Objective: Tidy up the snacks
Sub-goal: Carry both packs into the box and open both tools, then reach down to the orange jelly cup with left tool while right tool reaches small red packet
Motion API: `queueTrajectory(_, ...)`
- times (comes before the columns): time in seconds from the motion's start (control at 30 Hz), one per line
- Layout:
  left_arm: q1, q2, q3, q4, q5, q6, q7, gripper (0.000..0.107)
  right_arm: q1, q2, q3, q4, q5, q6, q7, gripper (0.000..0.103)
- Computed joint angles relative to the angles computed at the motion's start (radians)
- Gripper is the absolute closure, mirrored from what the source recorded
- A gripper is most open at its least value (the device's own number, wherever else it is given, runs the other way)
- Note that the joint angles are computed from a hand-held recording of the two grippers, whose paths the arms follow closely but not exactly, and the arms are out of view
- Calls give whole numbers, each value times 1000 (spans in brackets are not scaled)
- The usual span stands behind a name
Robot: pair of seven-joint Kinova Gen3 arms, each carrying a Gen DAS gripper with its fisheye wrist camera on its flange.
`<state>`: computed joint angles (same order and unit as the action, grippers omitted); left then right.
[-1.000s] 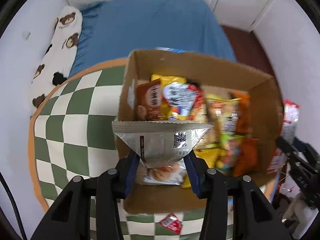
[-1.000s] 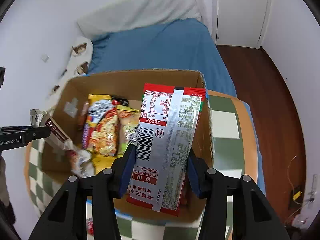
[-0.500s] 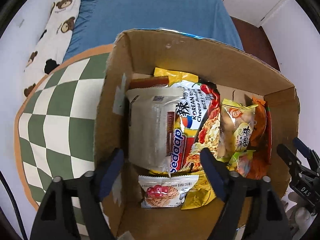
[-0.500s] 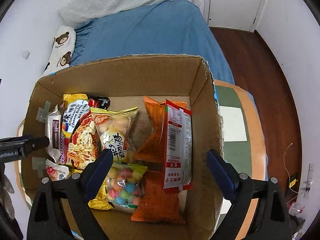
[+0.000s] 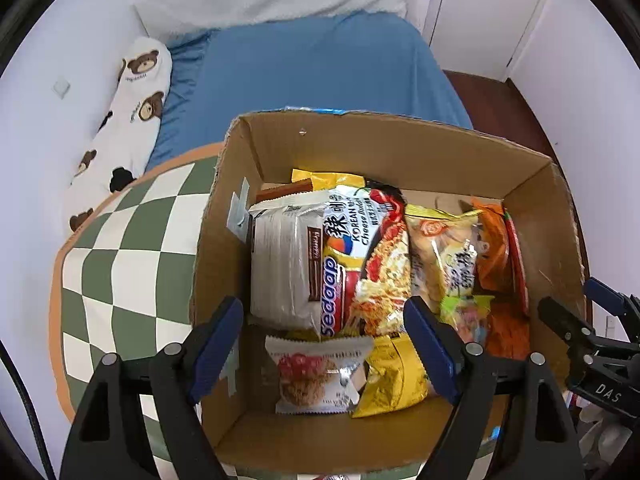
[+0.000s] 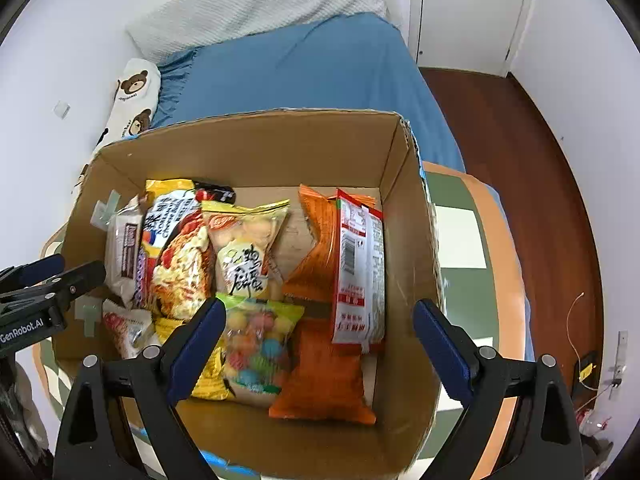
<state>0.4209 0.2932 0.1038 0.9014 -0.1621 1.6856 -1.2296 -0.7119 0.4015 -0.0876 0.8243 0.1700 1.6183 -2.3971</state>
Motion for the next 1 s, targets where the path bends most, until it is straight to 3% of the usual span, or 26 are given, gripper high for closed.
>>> queueTrajectory(0.43, 53, -197, 64, 154, -77, -89, 122, 25, -177, -117, -29, 47, 215, 33, -119, 6)
queueTrajectory(1.0, 67, -369, 232, 151, -198, -56, 245, 26, -442, -186, -99, -76, 498, 229, -267, 6)
